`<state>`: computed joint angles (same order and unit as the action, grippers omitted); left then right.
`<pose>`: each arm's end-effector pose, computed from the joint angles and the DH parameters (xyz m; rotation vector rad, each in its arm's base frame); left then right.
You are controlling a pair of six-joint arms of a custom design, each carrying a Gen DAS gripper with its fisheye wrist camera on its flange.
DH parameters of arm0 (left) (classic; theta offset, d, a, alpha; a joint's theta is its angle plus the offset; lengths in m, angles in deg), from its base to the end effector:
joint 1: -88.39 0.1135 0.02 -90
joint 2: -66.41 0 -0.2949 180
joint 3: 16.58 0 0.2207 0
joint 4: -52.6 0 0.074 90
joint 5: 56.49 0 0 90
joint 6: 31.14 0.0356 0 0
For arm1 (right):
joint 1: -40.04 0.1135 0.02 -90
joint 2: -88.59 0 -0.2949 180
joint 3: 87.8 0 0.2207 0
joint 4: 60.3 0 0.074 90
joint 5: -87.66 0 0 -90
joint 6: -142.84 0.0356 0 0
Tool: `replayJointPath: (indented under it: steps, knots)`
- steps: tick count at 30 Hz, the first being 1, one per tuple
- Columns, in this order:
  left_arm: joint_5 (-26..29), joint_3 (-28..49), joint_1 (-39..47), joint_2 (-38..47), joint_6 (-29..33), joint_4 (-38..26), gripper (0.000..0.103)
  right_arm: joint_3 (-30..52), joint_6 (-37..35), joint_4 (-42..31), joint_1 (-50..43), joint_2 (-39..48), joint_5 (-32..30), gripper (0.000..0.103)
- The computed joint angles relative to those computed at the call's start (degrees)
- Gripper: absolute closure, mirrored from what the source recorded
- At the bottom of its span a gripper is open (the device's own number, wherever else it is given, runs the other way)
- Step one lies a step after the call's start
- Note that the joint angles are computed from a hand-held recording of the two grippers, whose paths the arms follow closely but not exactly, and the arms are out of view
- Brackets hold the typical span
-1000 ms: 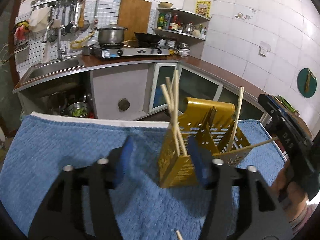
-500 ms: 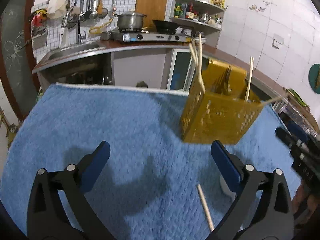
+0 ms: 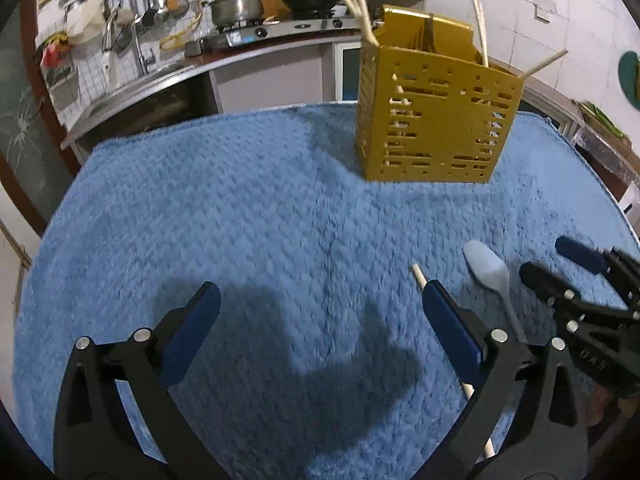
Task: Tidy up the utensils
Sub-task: 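Grasp the light blue spoon with the right tool while the left tool grasps a chopstick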
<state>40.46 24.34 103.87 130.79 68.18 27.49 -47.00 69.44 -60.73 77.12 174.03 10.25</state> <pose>0.1624 0.0405 0.2096 -0.0742 2.4097 0.0528 0.1885 0.1327 0.1754 -0.3110 2.3221 0.2066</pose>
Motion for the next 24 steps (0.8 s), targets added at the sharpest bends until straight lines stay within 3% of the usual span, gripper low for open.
replayJointPath:
  steps: [9, 15, 17, 20, 24]
  knots:
    - [4.7, -1.7, 5.6, -1.4, -4.7, 1.0, 0.005, 4.6, 0.4, -4.5, 2.5, 3.9, 0.3, 0.040]
    - [0.9, -0.6, 3.3, -0.5, -3.4, -0.6, 0.006, 10.4, 1.1, -7.9, 3.2, 10.1, 0.0, 0.042]
    - [1.2, -0.4, 3.7, 0.1, -4.0, -0.8, 0.007, 11.6, 1.6, -8.4, 3.2, 11.0, 0.0, 0.048]
    - [1.7, 0.3, 4.3, 1.0, -4.4, -1.5, 0.009, 14.3, 2.3, -11.0, 2.3, 12.0, -1.5, 0.067]
    - [0.3, 1.1, 3.2, 1.6, -4.6, -2.4, 0.010, 14.8, 2.5, -12.1, 1.2, 11.9, -3.3, 0.070]
